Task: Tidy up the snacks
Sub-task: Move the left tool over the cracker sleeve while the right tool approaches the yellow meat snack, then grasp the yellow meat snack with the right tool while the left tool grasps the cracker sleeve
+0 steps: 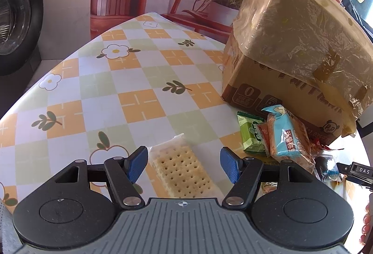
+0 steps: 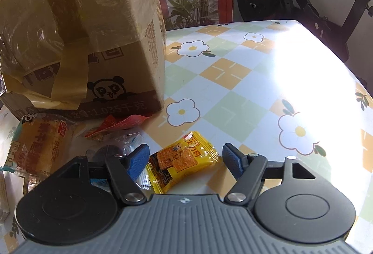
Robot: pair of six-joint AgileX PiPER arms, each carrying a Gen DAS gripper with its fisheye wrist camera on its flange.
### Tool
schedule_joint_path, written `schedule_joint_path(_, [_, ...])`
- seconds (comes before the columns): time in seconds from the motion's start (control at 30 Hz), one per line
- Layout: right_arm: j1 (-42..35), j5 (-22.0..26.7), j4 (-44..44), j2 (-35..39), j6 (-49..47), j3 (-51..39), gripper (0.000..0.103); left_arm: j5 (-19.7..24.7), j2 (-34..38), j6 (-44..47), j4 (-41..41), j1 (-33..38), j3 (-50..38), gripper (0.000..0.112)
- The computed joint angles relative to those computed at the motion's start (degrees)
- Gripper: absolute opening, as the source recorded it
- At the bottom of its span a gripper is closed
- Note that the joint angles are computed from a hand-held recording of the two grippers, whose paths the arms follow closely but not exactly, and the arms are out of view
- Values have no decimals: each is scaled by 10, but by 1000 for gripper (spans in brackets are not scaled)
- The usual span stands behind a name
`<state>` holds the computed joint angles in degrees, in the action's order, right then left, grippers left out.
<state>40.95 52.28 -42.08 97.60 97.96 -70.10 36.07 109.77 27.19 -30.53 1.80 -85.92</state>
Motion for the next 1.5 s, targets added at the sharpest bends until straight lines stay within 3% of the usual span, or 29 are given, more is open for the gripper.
schedule_joint_path(0.37, [6,-38,2,-21,-48,27,71,4,5,1,-2,1,-3,71])
schedule_joint_path(0.6, [9,-30,10,-11,-147,19,70,8,4,11,-13,5,-1,71])
schedule_joint_path(0.8, [9,-40,34,-22,-166,25,70,12,3,20,-19,5,0,71])
schedule_joint_path(0.9, [11,-57,38,-31,-172,35,65,16,1,29,-25,5,2,71])
schedule_joint_path(1.03, [17,-16,23,-24,-155,24,62,13,-6,52,-50,11,11,71])
schedule_joint_path(1.13, [12,-18,12,-33,-120,26,62,14,-5,51,-49,10,11,71])
schedule_joint_path(1.23, [8,18,-5,-9,-90,-5,69,15,-5,61,-53,9,13,71])
schedule_joint_path(1.5, [-23,10,23,43,-115,-50,71,10,-6,69,-64,15,16,71])
